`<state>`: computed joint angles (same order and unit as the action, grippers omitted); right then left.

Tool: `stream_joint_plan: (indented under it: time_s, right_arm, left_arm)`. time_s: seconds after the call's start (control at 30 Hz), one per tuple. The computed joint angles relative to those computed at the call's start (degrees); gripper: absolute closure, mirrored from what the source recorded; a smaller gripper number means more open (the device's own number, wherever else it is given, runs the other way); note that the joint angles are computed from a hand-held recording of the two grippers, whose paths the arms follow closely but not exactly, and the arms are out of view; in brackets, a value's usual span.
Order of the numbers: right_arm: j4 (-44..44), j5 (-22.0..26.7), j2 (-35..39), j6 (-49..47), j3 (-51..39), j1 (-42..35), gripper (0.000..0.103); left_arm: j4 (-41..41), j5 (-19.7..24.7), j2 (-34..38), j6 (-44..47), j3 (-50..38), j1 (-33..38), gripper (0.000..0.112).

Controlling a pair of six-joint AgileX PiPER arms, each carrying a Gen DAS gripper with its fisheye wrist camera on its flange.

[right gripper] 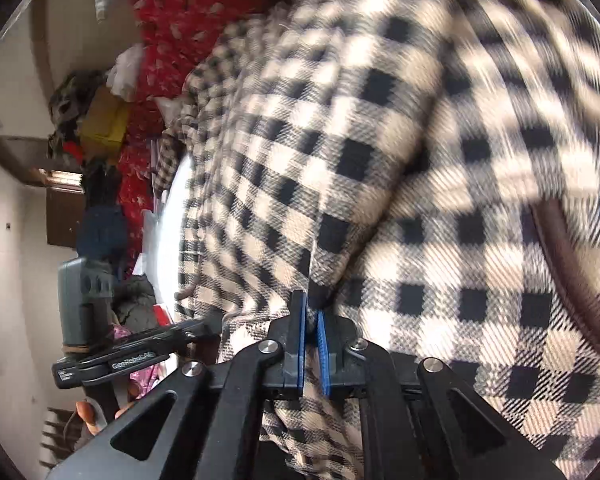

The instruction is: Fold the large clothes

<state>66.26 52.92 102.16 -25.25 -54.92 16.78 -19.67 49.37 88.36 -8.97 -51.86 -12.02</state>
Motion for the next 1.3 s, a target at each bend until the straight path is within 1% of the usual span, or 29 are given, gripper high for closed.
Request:
stream_joint_plan:
  time_s: [0.03,0.1,0.13,0.17,0.2,0.23,0.3,0.4,0.43,0.47,0.5,0.57,0.63,0.67,0.7,0.73,0.77,0.8,0.87,0.9,0.97,1.0,1.03,1.07,1.1,1.13,1.17,1.23,1.3]
  right_arm:
    - [4.8,0.6,-1.4,-3.5,2.6,-2.6,0.095]
    - [10.9,0.3,-4.9,-9.4,5.7,-8.7,0.087]
    - [11.9,-1.2,-6.2,-10.2,5.7,-11.7,0.067]
    - [12.8,-3.2,-6.9,-10.4,5.6,-14.2,0.043]
    - [13.4,-5.9,-6.6,-9.7,4.6,-16.0,0.036]
    - [13.1,-7.8,-5.2,-8.2,3.1,-17.4,0.034]
    - [11.8,-9.6,1.1,-4.6,-2.4,-17.7,0.034]
    - [10.5,-8.8,10.4,0.2,-9.7,-16.4,0.038]
    - [14.0,-9.5,11.2,-1.5,-10.1,-16.3,0.05]
    - [19.7,-9.3,12.3,-5.5,-10.6,-16.4,0.085]
    - [23.2,-9.9,11.7,-9.5,-10.3,-16.6,0.097]
    - [25.3,-16.1,7.8,-14.2,-8.1,-16.4,0.096]
    - [23.4,-20.8,6.3,-12.5,-6.4,-17.2,0.096]
    - [18.9,-21.3,7.2,-8.9,-6.6,-17.9,0.095]
    - [14.8,-19.5,10.4,-5.5,-8.1,-18.4,0.091]
    - [13.0,-15.5,12.7,-2.2,-9.0,-19.3,0.096]
    - [13.4,-13.8,12.6,-0.6,-8.8,-20.5,0.09]
    - [14.4,-14.3,10.5,-1.2,-7.1,-21.0,0.086]
    - [19.8,-19.7,3.8,-9.4,-2.6,-19.6,0.083]
    - [23.4,-21.8,0.8,-14.3,-1.1,-18.1,0.079]
    - [23.7,-22.6,-0.4,-17.2,-1.4,-15.0,0.049]
    - [20.4,-22.0,1.5,-15.2,-4.0,-12.5,0.048]
    - [14.8,-21.3,4.0,-11.0,-7.1,-10.6,0.048]
    - [9.1,-20.7,7.8,-6.9,-10.2,-8.1,0.053]
    - [3.3,-21.0,10.8,-2.1,-12.1,-5.7,0.057]
    - [-2.4,-22.8,11.6,3.2,-13.6,-3.4,0.068]
    - [-8.1,-26.6,10.0,8.9,-14.0,-1.0,0.069]
    - [-14.1,-29.8,7.3,14.2,-15.2,2.5,0.069]
    - [-18.6,-32.0,7.7,17.6,-17.9,6.3,0.068]
  left_arm:
    - [-0.5,-0.3,-2.6,1.4,0.6,0.4,0.102]
    - [1.1,0.0,-5.3,1.2,-0.5,0.1,0.099]
    - [1.7,-0.4,-6.2,1.1,-1.3,-0.2,0.098]
    - [2.4,-1.1,-5.9,0.6,-2.7,-0.9,0.091]
    - [3.8,-1.8,-4.9,-0.9,-4.3,-1.9,0.083]
    - [3.8,-2.6,-3.1,-1.0,-5.9,-2.1,0.082]
    - [2.3,-3.9,-0.3,-0.2,-7.7,-2.6,0.082]
    - [3.6,-3.6,3.8,-1.2,-10.8,-3.4,0.082]
    - [3.5,-4.0,4.6,-1.0,-11.4,-3.3,0.082]
    - [3.8,-4.7,5.2,-1.1,-11.8,-3.3,0.082]
    - [4.3,-5.5,5.7,-1.7,-11.9,-3.8,0.082]
    - [8.7,-7.4,7.6,-4.4,-11.5,-5.2,0.082]
    - [13.2,-8.6,11.4,-7.8,-11.5,-6.9,0.082]
    - [14.6,-9.6,12.3,-8.4,-11.2,-7.5,0.082]
    - [17.7,-10.1,12.0,-10.1,-11.1,-8.9,0.082]
    - [20.3,-8.9,11.4,-11.3,-11.9,-10.1,0.082]
    - [20.6,-7.8,10.8,-10.6,-12.5,-10.5,0.082]
    - [18.7,-7.5,9.2,-8.8,-12.4,-10.2,0.082]
    - [10.5,-9.0,5.1,-3.2,-10.5,-8.1,0.079]
    - [8.8,-9.6,3.8,-2.5,-9.7,-7.9,0.071]
    - [10.8,-11.0,3.4,-6.0,-8.0,-9.3,0.061]
    - [11.5,-11.3,4.4,-6.6,-7.3,-10.0,0.061]
    - [13.7,-10.0,7.1,-8.5,-7.3,-11.2,0.062]
    - [14.4,-9.4,8.2,-9.2,-6.6,-11.8,0.062]
    - [16.6,-11.0,7.1,-11.1,-4.7,-12.8,0.062]
    - [17.7,-11.5,4.1,-12.0,-2.8,-13.6,0.062]
    - [16.6,-11.0,2.6,-11.2,-2.1,-13.6,0.062]
    - [11.4,-11.4,-0.6,-7.2,0.3,-12.2,0.062]
    - [11.8,-10.9,-0.8,-6.3,1.1,-11.9,0.062]
